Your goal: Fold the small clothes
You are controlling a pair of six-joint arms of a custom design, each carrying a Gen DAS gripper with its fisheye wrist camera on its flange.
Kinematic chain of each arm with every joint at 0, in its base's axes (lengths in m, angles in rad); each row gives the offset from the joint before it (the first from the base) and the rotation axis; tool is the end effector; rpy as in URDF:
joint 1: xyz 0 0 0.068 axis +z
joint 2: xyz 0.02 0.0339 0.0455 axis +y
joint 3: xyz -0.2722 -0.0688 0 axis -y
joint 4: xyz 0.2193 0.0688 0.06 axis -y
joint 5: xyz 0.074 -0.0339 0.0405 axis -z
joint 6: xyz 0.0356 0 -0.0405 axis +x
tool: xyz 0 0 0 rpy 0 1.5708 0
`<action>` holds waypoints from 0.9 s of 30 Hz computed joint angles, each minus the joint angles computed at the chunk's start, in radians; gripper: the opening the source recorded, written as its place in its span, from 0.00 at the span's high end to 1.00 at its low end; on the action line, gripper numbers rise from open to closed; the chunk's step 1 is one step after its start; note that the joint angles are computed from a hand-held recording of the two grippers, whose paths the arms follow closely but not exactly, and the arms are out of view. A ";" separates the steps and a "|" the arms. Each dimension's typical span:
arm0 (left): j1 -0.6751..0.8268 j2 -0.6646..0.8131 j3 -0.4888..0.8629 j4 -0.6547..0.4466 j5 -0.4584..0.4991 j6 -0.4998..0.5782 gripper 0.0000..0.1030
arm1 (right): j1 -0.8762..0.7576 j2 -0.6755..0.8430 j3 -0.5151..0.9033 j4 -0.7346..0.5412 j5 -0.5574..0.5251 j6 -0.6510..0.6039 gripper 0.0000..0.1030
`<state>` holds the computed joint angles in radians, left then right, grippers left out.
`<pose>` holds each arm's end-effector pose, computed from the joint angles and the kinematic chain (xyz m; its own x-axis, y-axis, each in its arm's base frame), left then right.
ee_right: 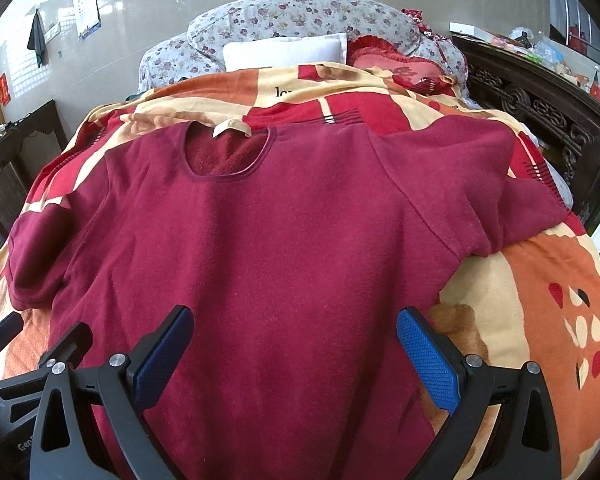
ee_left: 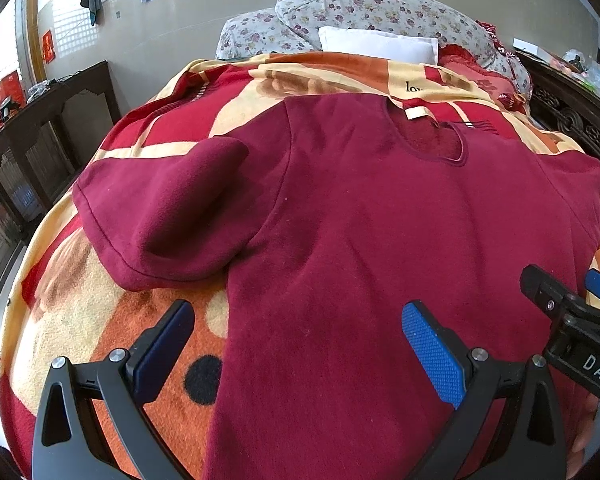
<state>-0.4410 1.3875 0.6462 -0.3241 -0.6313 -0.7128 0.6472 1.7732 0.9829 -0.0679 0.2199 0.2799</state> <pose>0.2101 -0.0759 0.1874 -0.6550 -0.2746 -0.7040 -0.4523 0.8888 0.0741 0.2781 0.2005 0.1843 -0.7113 -0.1996 -0.6740 -0.2894 0.9569 0.0220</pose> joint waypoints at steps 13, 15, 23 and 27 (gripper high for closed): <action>0.026 0.000 -0.009 0.008 0.024 0.004 0.00 | 0.001 0.021 0.008 0.009 0.000 0.013 0.00; 0.031 0.000 -0.009 0.008 0.030 0.006 0.00 | 0.000 0.026 0.011 0.007 -0.002 0.013 0.00; 0.098 -0.070 -0.032 0.009 0.083 0.053 0.00 | 0.013 0.052 0.040 -0.008 0.003 0.001 0.00; 0.303 -0.207 -0.074 0.001 0.201 0.174 0.00 | 0.030 0.073 0.068 -0.023 -0.017 -0.012 0.00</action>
<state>-0.1378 1.1802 0.5722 -0.3232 -0.4303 -0.5383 0.6769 1.8458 1.0506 -0.0906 0.2031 0.2680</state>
